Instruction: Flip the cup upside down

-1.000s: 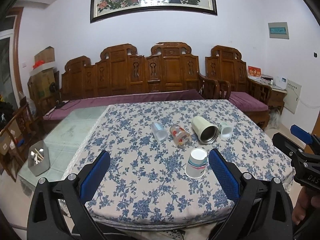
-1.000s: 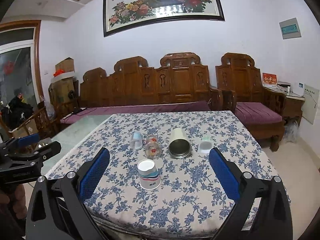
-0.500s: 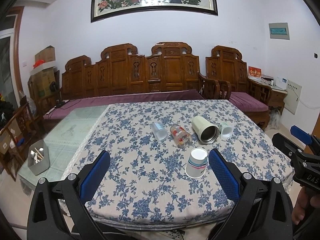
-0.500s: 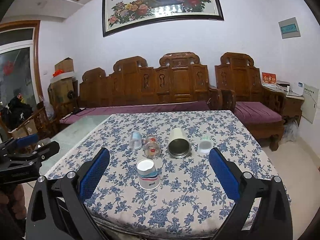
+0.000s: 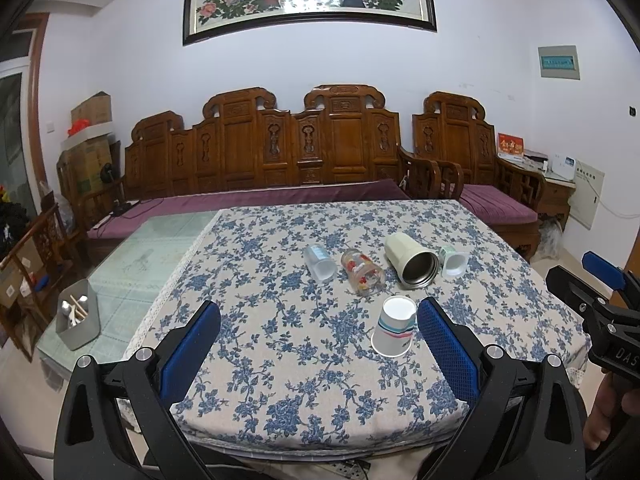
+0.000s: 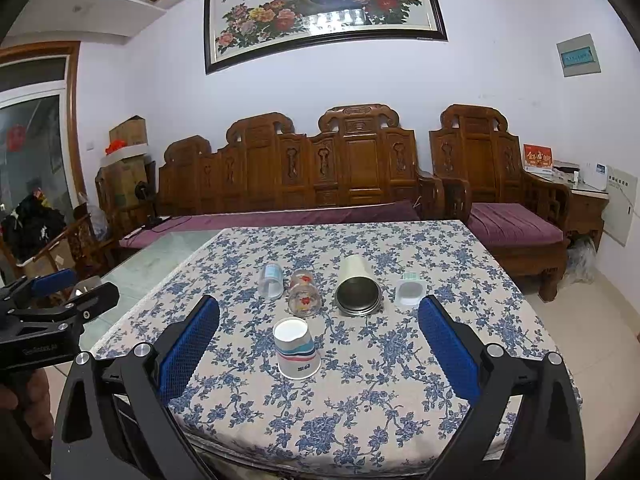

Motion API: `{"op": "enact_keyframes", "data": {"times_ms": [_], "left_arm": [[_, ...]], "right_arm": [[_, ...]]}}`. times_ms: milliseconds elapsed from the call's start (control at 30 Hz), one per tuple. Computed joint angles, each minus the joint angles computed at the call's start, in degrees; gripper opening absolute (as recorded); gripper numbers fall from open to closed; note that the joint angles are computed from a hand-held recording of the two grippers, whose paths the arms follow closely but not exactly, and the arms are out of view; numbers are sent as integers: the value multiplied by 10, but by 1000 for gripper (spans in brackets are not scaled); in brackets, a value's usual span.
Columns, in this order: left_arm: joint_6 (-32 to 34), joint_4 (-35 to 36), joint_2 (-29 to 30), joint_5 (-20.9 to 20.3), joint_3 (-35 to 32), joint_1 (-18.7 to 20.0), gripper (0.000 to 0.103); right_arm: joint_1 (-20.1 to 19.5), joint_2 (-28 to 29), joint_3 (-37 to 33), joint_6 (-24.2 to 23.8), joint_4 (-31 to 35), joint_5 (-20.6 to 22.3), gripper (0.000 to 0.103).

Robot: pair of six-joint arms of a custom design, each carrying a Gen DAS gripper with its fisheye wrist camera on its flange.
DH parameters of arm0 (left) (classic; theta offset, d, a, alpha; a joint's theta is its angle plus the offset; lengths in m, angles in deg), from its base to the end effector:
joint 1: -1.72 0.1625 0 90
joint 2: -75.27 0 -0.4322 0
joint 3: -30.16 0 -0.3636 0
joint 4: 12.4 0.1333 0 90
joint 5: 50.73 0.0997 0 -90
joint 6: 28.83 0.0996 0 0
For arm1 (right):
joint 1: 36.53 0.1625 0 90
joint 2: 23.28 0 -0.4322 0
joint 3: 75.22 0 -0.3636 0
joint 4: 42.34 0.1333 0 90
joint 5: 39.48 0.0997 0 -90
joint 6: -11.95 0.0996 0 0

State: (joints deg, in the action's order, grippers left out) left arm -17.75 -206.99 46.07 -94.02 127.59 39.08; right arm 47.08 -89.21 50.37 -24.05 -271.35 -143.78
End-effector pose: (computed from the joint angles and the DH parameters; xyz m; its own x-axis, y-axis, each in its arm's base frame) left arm -0.3782 -0.5476 0.0398 -0.6219 0.3718 -0.6892 0.7740 0.4252 -0.4692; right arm 0.0554 -0.4824 0.3235 -0.7693 0.1745 0.6146 -0.5335 0.3538 -0.7683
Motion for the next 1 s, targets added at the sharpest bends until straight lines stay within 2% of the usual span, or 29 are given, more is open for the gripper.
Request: {"op": "enact_keyframes", "data": {"times_ms": [1000], "left_arm": [[-4,1,1,3,-2,-1,95]], "right_arm": [[4,5,-2,2,-2,-3,100]]}}
